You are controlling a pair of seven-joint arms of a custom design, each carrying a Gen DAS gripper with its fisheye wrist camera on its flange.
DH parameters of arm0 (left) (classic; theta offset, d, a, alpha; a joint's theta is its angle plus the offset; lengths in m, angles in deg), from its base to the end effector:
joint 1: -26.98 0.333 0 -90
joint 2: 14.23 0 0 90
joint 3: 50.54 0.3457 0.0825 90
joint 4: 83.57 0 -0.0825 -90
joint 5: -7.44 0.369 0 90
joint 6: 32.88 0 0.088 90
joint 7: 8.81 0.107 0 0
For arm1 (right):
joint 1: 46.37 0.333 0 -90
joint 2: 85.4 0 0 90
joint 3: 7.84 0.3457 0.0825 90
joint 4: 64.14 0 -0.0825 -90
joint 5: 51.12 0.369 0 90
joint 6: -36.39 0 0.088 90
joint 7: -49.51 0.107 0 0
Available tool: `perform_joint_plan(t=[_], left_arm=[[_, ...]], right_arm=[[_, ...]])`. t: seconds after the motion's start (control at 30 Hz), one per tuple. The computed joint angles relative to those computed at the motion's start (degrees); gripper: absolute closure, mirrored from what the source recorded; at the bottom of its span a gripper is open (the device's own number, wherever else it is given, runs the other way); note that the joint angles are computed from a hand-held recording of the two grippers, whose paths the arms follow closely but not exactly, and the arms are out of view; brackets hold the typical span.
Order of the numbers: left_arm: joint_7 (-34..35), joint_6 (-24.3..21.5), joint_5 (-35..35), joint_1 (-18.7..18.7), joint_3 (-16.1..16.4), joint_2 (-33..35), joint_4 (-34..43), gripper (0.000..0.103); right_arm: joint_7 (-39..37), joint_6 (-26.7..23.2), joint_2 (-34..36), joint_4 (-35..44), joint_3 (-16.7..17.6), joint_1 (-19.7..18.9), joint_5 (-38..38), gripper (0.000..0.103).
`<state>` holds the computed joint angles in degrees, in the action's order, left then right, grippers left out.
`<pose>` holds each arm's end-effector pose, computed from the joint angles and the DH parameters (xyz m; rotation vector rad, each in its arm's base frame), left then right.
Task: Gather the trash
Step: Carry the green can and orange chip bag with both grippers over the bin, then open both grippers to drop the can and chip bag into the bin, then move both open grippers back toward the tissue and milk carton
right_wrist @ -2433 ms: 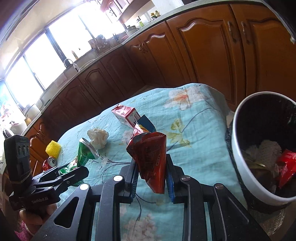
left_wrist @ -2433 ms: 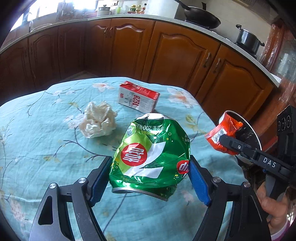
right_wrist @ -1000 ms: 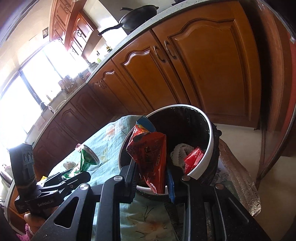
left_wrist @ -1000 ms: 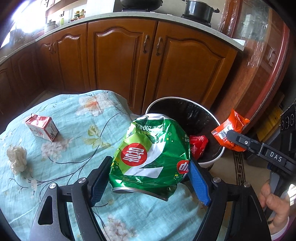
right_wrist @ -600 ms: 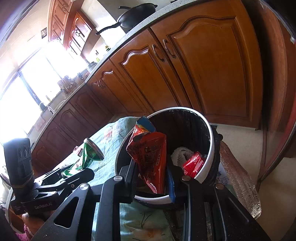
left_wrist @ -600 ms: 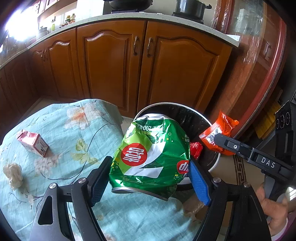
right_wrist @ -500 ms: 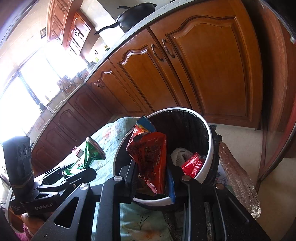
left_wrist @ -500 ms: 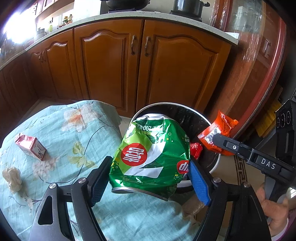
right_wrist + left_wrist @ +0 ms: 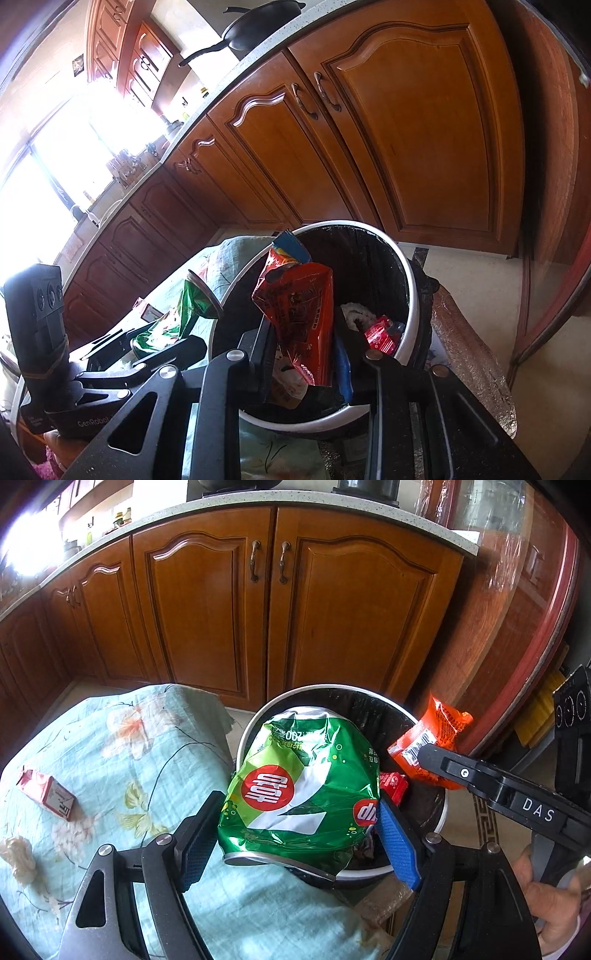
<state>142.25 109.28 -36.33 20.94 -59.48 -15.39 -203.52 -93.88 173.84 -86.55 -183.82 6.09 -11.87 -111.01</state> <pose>0.5428 -0.1430 0.5105 -1.0549 2.6284 -0.9995 0.3752 0.4144 0.5068 -1.0101 2.0962 -0.5021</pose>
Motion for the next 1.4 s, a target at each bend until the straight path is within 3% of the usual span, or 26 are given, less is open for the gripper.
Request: perform_joint_plan(t=[0.33,0.43,0.5,0.73,1.03,1.4], left_arm=[[-0.9,-0.4,1.2,-0.3,-0.5,2.5,1.8,0.024],[-1.7,-1.5,1.8,-0.2,-0.6,3.1,2.7,0.024],[-1.9,-2.5,1.9,-0.1,-0.5,3.2,3.0,0.024],[-2.3,-3.4,1.6,0.8,-0.1,3.5,3.3,0.023],[-1.0,-5.8,-1.5,3.7,1.9,1.4,1.5,0.023],[-0.6,-6.0,-4.2,9.0,5.9,-2.0,-2.7,0.023]], right_arm=[[-1.1,0.2,0.2,0.0,-0.5,-0.5,1.3,0.073],[-0.5,1.7,0.2,-0.3,-0.8,-0.9,0.8,0.065],[0.5,2.5,0.1,-0.7,-0.8,-1.1,0.3,0.053],[2.6,1.1,-0.4,-1.0,-0.3,-1.0,-0.5,0.045],[2.3,0.5,1.4,1.4,0.1,0.1,-0.8,0.044],[-1.9,2.8,9.9,11.1,-1.3,3.8,-2.1,0.027]])
